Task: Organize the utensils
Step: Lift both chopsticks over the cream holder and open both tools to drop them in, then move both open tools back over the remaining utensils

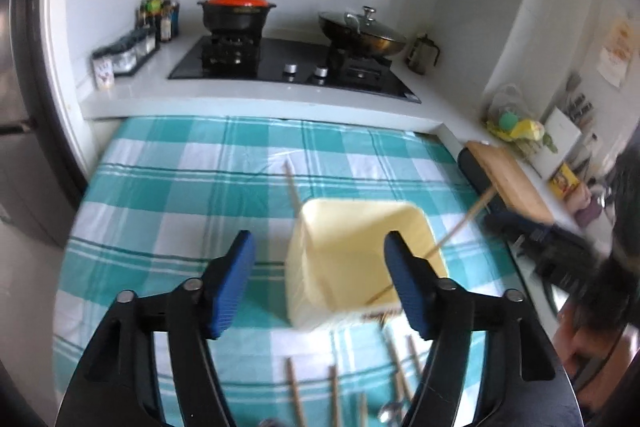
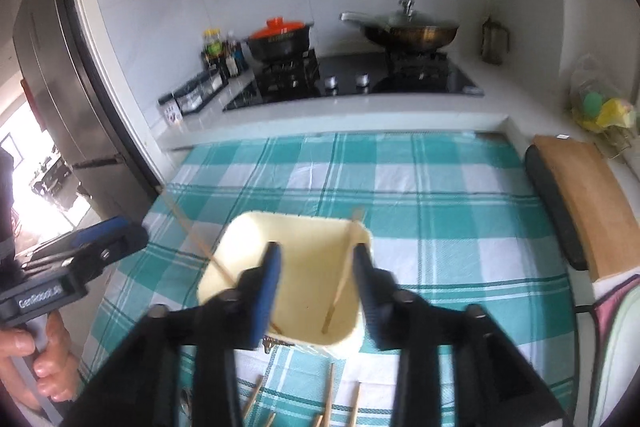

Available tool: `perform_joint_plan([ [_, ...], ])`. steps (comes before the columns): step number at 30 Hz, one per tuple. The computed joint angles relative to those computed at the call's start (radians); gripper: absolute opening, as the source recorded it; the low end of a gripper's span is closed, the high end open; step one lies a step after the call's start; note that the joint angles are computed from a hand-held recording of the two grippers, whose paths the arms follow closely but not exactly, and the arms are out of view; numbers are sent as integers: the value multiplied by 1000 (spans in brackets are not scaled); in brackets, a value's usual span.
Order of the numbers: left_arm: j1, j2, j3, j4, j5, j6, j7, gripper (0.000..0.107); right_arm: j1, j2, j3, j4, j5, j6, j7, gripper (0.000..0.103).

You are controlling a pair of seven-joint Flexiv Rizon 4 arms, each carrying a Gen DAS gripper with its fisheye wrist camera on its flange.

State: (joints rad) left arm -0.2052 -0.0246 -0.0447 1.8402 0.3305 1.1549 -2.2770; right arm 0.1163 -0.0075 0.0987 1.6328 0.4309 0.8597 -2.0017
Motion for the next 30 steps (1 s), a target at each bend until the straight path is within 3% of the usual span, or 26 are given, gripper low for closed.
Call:
perform_joint_plan([
  [2,-10,66,2,60,5,-33,32,76,-13,48,-3,29,22,1,-45,41],
  [4,-15,134,-8,130,7,-65,55,80,-23,116,-17,86,45,-2,-91,49],
  [7,-20,234,-31,262,-4,-54,65,85,-26,219,-58,191,92,-12,-172,53],
  [10,-8,331,-78,412,13,-14,-22,90,-40,323,-62,368,54,70,-220,54],
  [14,67,422,-218,546,92,-11,-239,90,-75,440,-38,601,-11,189,-205,54],
  [18,119,444,-347,592,156,-26,-462,90,-84,542,-23,778,-41,301,-167,54],
  [22,114,437,-410,573,219,-85,-565,90,-77,643,-27,883,-65,350,-107,63],
  [30,41,416,-408,537,293,-144,-661,90,-12,783,-79,956,-144,327,-47,65],
])
